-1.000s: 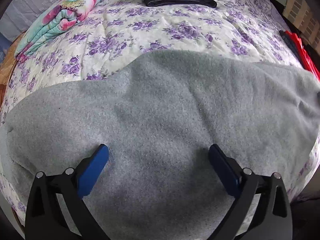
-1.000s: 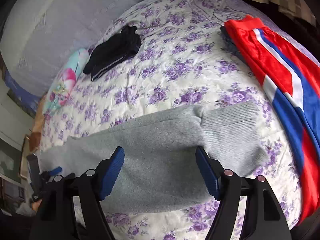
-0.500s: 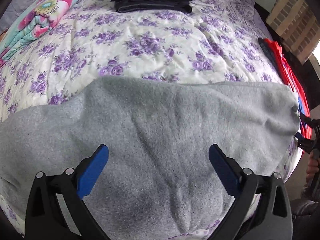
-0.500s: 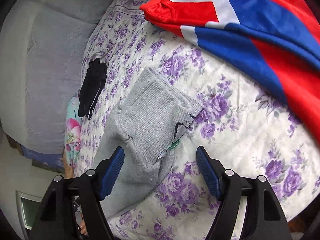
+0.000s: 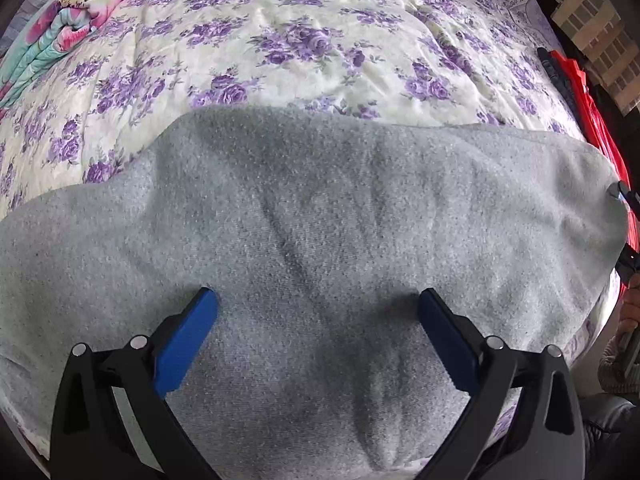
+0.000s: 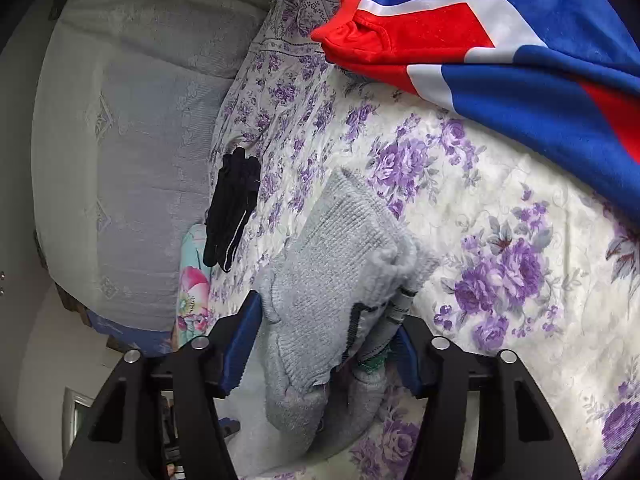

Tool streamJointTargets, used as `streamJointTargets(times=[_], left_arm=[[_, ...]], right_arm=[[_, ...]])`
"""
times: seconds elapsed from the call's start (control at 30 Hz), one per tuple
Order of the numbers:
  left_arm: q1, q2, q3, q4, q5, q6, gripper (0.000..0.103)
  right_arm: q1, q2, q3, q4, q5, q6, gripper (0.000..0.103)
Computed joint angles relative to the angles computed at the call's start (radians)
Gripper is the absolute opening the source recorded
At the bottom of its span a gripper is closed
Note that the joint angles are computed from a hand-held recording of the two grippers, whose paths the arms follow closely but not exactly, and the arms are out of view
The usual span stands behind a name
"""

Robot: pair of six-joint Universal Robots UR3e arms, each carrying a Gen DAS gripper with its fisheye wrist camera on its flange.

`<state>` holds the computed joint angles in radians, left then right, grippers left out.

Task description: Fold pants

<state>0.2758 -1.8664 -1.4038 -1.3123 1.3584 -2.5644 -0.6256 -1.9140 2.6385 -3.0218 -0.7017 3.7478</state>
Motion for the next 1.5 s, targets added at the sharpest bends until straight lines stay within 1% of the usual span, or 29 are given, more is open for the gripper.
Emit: streamJointTargets(times=[0.03,0.07,0.1,0.2,0.27,0.37,0.47,0.53,0.63,0.7,0.8,0.9,1.03,1.07,1.17,1.27,1.33,1.4,1.43,1.47,1.5], left_arm=[[0.001,-0.002,0.005,-0.003,-0.004,-0.002,0.098],[0.002,-0.003,0.005,-0.003,-0.008,-0.004,0.098],[0.009,0.003,0.004,-0.006,-0.011,-0.001,0.098],[0.032,0.027,-0.016,0.024,-0.021,-0.008,0.098],[0.056,0.043,-0.027,0.053,-0.024,-0.026,0.098],[0.115,0.057,-0.014,0.042,-0.055,-0.038,0.098],[0.187,0.078,-0.008,0.035,-0.090,-0.030,0.098],[0.247,0.098,-0.009,0.028,-0.117,-0.014,0.098],[0.341,0.119,0.000,0.009,-0.158,-0.002,0.098],[0.412,0.130,0.010,-0.021,-0.188,0.007,0.098],[0.511,0.143,0.017,-0.055,-0.222,0.023,0.098],[0.599,0.166,0.000,-0.073,-0.246,0.047,0.098],[0.680,0.203,-0.052,-0.072,-0.243,0.068,0.098],[0.698,0.210,-0.063,-0.076,-0.245,0.074,0.098],[0.738,0.233,-0.099,-0.084,-0.243,0.093,0.098],[0.757,0.247,-0.128,-0.081,-0.231,0.103,0.098],[0.761,0.249,-0.142,-0.076,-0.225,0.102,0.098],[0.758,0.248,-0.150,-0.073,-0.219,0.096,0.098],[0.756,0.249,-0.155,-0.070,-0.217,0.094,0.098],[0.752,0.250,-0.160,-0.067,-0.215,0.093,0.098],[0.747,0.251,-0.164,-0.061,-0.212,0.091,0.098]], right_arm=[[-0.005,-0.011,0.002,0.016,0.003,-0.007,0.039],[-0.010,-0.044,0.003,0.062,0.005,-0.026,0.033],[-0.003,-0.062,-0.010,0.094,-0.006,-0.034,0.032],[0.066,-0.086,-0.094,0.163,-0.091,-0.010,0.026],[0.126,-0.096,-0.178,0.223,-0.165,0.007,0.018],[0.271,-0.056,-0.372,0.314,-0.316,-0.020,0.018],[0.441,0.061,-0.607,0.388,-0.465,-0.061,0.017],[0.567,0.164,-0.784,0.448,-0.587,-0.095,0.017],[0.768,0.344,-1.074,0.570,-0.782,-0.191,0.017],[0.878,0.477,-1.261,0.639,-0.865,-0.252,0.017],[1.022,0.691,-1.546,0.749,-0.945,-0.365,0.016],[1.131,0.873,-1.785,0.842,-0.982,-0.471,0.016],[1.246,1.076,-2.028,0.967,-1.042,-0.623,0.016],[1.266,1.109,-2.055,0.985,-1.052,-0.650,0.016],[1.301,1.150,-2.048,1.001,-1.070,-0.708,0.016],[1.308,1.153,-2.015,0.997,-1.056,-0.718,0.016],[1.310,1.172,-2.035,1.026,-1.045,-0.733,0.017],[1.323,1.183,-2.050,1.045,-1.038,-0.779,0.029],[1.327,1.181,-2.059,1.055,-1.029,-0.796,0.039],[1.323,1.180,-2.091,1.094,-1.008,-0.797,0.043],[1.305,1.158,-2.096,1.120,-0.953,-0.791,0.043]])
